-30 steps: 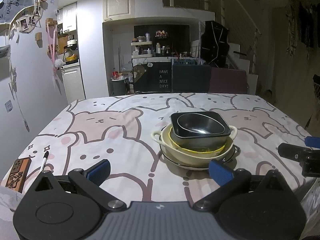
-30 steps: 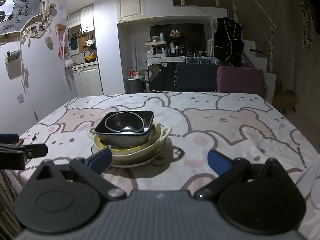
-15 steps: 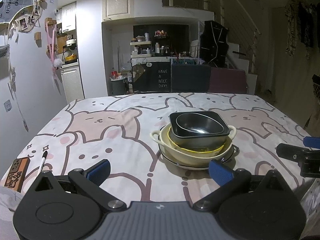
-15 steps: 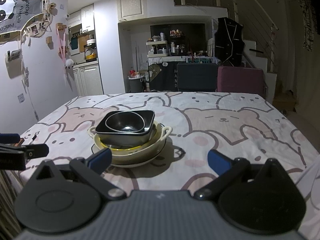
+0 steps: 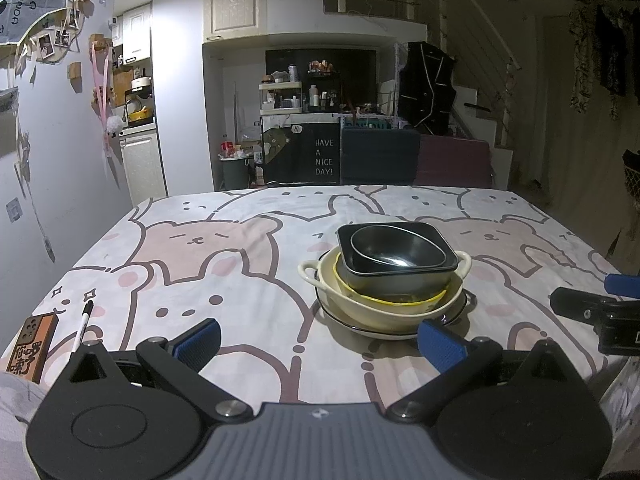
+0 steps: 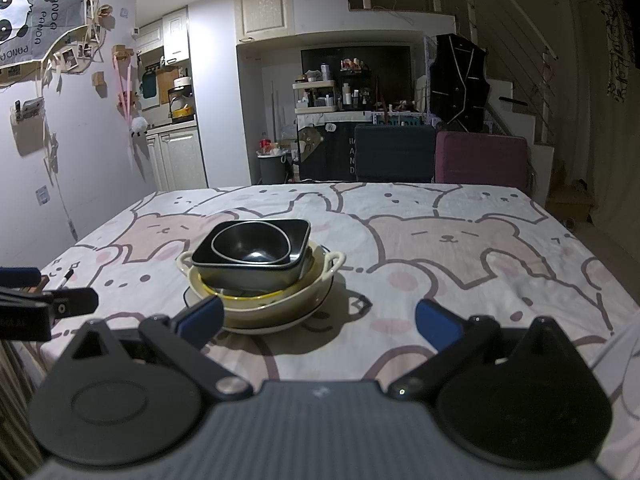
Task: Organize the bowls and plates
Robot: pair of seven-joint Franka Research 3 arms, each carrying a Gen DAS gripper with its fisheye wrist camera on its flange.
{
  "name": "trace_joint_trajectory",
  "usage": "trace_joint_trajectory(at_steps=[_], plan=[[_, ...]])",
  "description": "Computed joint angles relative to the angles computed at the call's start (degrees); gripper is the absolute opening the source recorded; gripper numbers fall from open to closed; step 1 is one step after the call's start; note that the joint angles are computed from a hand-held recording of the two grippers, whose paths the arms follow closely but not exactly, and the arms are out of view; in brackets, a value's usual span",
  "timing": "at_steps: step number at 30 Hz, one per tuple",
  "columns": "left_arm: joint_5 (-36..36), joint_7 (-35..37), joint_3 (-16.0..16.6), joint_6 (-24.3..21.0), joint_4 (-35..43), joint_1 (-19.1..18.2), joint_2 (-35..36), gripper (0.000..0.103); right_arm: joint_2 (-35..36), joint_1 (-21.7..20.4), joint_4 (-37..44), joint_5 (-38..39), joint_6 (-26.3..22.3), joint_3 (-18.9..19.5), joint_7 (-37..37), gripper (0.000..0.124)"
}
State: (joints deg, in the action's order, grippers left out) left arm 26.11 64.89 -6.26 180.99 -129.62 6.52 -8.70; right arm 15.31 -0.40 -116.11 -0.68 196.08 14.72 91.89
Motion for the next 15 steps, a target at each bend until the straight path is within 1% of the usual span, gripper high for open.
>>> trace_joint_trajectory(at_steps=[15], plan=[[-0.39,0.33,0.22,0.03,-0.02,-0.26,0.02,0.103,-0.02,-0.15,0.03,-0.24,-0.12,0.12,0.17,0.103]])
